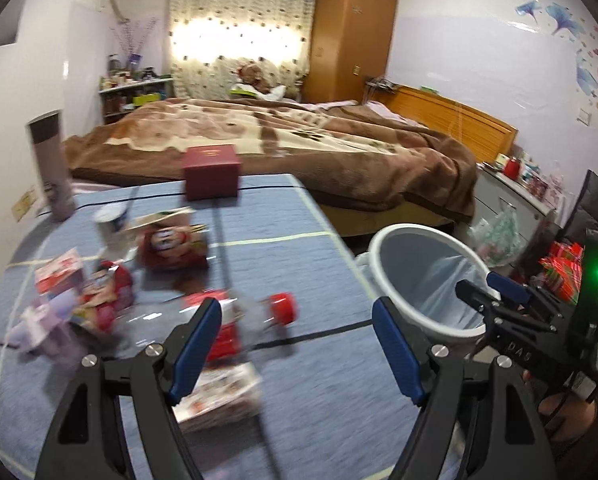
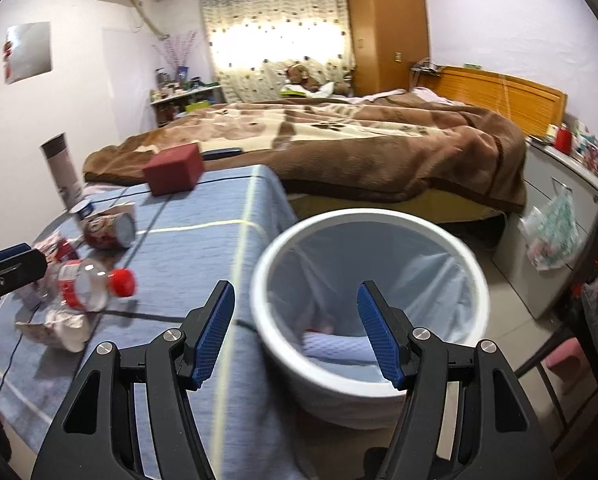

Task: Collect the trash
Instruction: 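Move both open tools back toward the table items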

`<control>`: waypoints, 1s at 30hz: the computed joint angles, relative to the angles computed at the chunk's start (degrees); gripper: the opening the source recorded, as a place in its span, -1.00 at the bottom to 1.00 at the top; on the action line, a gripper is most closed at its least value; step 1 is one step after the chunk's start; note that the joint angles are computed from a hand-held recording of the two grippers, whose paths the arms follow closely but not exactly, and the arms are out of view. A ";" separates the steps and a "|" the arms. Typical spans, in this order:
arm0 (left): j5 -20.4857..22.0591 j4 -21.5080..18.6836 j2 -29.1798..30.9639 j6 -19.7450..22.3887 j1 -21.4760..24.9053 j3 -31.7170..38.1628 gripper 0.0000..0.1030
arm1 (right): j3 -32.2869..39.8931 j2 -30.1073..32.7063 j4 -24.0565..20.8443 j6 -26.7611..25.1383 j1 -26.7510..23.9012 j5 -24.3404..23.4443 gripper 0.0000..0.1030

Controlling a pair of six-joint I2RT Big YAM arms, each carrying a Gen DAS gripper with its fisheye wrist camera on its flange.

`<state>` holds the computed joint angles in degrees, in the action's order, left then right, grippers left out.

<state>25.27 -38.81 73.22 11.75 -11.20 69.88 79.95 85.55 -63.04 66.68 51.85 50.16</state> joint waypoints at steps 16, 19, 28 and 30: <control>1.30 0.31 1.22 4.47 16.76 -3.92 0.55 | 8.44 8.77 11.11 -17.29 0.92 -6.52 0.27; 1.21 0.26 2.85 3.82 18.45 -2.67 0.55 | 10.57 10.53 13.54 -22.86 0.40 -9.26 0.27; 0.30 0.72 8.59 2.58 20.87 2.20 0.55 | 18.73 17.02 16.42 -37.03 -1.52 -18.05 0.27; 1.22 0.10 9.71 2.45 21.03 3.40 0.55 | 20.72 18.38 15.60 -40.04 -1.74 -18.78 0.27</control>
